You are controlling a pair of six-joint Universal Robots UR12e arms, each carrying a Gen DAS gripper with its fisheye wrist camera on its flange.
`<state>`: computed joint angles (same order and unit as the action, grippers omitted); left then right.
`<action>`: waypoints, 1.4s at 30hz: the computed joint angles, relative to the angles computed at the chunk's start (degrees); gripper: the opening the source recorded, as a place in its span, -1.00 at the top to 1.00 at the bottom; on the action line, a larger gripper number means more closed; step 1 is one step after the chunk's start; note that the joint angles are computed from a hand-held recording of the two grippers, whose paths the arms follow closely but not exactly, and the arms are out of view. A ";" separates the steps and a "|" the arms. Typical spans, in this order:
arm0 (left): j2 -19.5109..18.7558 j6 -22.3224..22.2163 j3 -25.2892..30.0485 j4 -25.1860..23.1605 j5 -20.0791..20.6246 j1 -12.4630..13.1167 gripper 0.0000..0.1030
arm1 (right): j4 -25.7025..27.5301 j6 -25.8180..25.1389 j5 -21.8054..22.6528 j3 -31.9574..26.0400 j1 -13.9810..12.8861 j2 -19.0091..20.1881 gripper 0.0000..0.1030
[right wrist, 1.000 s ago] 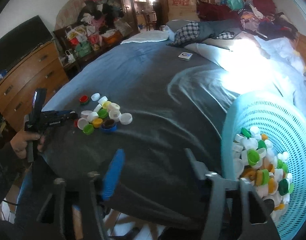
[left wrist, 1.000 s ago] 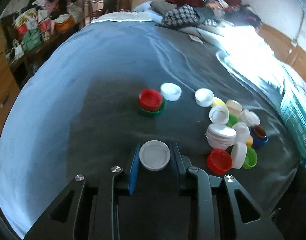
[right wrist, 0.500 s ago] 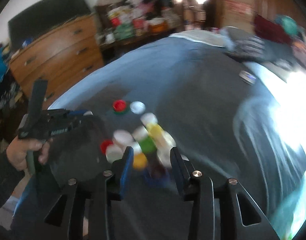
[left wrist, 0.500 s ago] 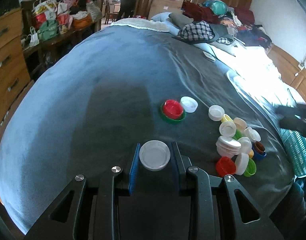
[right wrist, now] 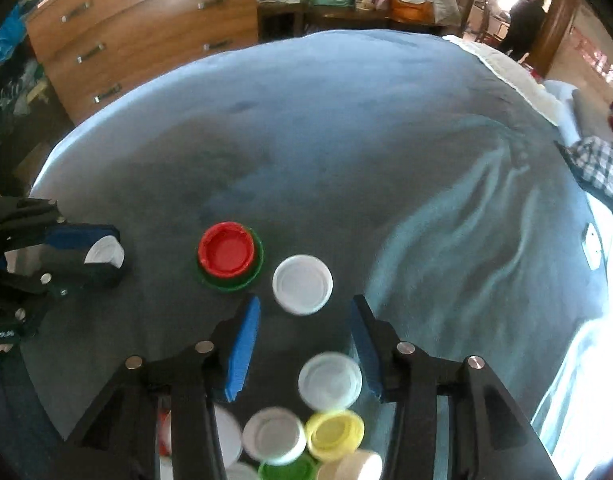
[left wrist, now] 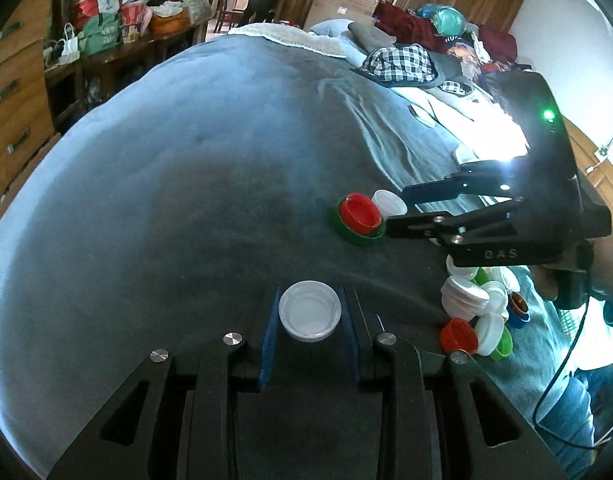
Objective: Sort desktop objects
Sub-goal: 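Grasp a white cap with the left gripper while the right grasps another white cap, then carry both held white caps over the blue basket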
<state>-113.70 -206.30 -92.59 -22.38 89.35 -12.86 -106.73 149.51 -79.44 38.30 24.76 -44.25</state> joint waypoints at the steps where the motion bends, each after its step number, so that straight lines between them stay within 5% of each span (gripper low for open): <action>1: -0.07 -0.31 -0.01 0.08 -0.14 0.08 0.52 | 0.31 0.16 0.53 -0.66 -0.05 0.49 0.02; 4: -0.16 -0.80 0.12 0.09 -0.25 0.10 0.52 | 1.19 0.44 1.27 -2.05 -0.03 1.49 0.04; 6: -0.13 -0.64 0.20 -0.20 0.15 -0.02 0.52 | 0.74 1.50 2.22 -0.81 -0.08 0.84 0.31; 8: -0.07 -0.30 0.35 -0.50 0.91 -0.24 0.52 | -1.24 2.73 1.47 0.86 -0.05 -0.09 0.34; 18: 0.48 0.54 3.43 -1.09 6.18 -2.72 0.52 | -21.31 19.14 -0.23 20.71 -2.16 -13.91 0.34; 22: -0.52 2.60 6.88 -1.79 6.93 -4.63 0.52 | -27.30 25.14 -2.12 28.62 -3.56 -20.05 0.34; 28: -3.41 7.08 13.72 -3.44 5.95 -7.96 0.52 | -32.35 27.61 -7.73 37.03 -5.21 -27.55 0.34; 42: -11.50 15.82 31.20 -9.43 3.29 -14.25 0.52 | -39.29 32.29 -11.72 46.82 -11.12 -37.88 0.34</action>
